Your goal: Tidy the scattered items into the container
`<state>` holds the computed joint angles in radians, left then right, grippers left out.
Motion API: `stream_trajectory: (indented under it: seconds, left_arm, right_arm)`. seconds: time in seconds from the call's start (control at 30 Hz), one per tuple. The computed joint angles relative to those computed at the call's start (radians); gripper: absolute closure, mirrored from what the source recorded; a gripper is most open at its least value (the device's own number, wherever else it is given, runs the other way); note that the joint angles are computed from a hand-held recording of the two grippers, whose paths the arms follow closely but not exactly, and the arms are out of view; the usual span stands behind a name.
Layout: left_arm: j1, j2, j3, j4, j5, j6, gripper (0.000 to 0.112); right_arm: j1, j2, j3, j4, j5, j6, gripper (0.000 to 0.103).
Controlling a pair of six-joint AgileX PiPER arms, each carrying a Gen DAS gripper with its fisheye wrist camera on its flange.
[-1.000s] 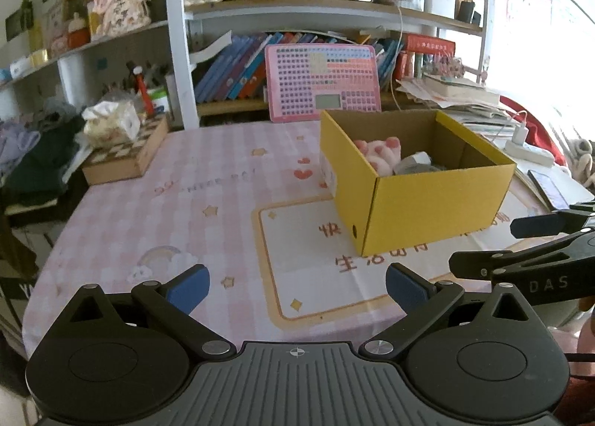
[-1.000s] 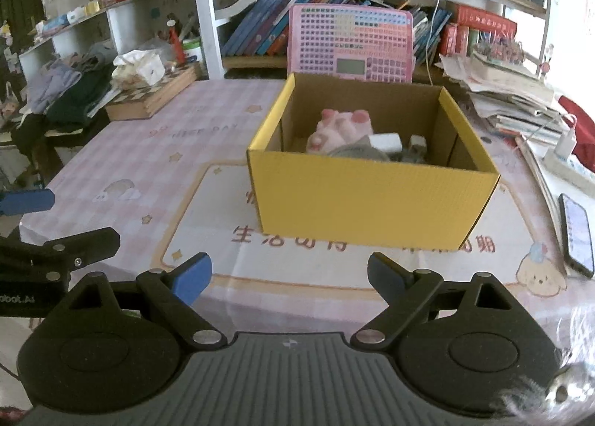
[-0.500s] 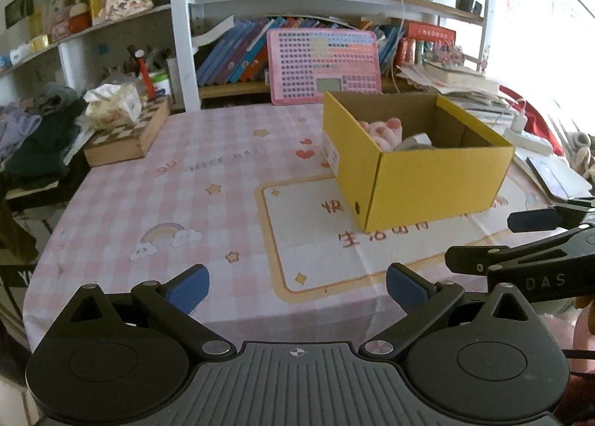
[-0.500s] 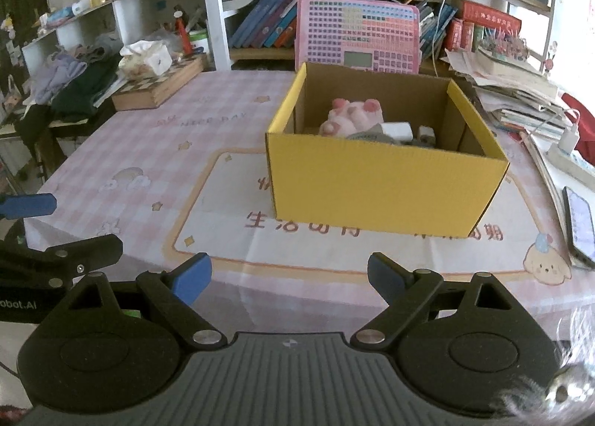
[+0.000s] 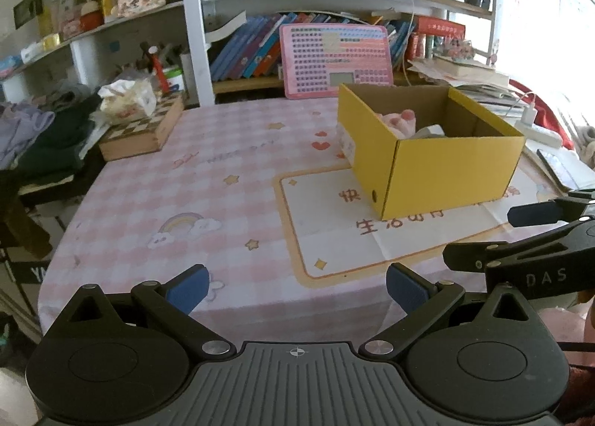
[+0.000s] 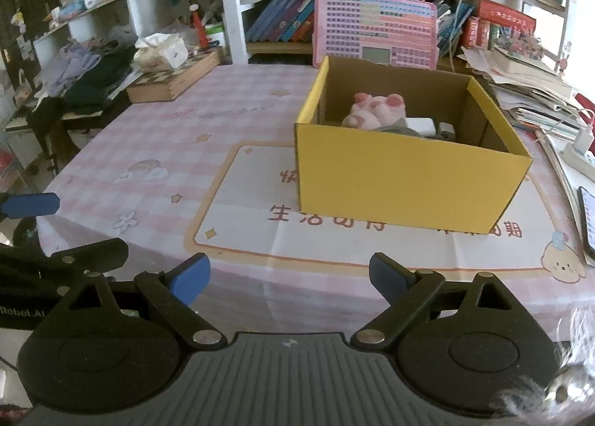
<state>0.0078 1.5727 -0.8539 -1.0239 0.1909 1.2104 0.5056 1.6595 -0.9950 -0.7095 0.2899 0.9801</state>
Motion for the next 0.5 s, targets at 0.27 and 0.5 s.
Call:
stream_trajectory:
  seconds: [0.27, 0.5]
  left_arm:
    - [0.029, -0.004, 0.007, 0.051, 0.036, -0.063, 0.010]
    - [0.024, -0.005, 0.008, 0.091, 0.040, -0.083, 0.010]
  right_arm:
    - [0.018, 0.020, -0.028, 0.101, 0.019, -0.113, 0.009]
    - [0.031, 0.013, -0.026, 0.069, 0.041, -0.068, 0.008]
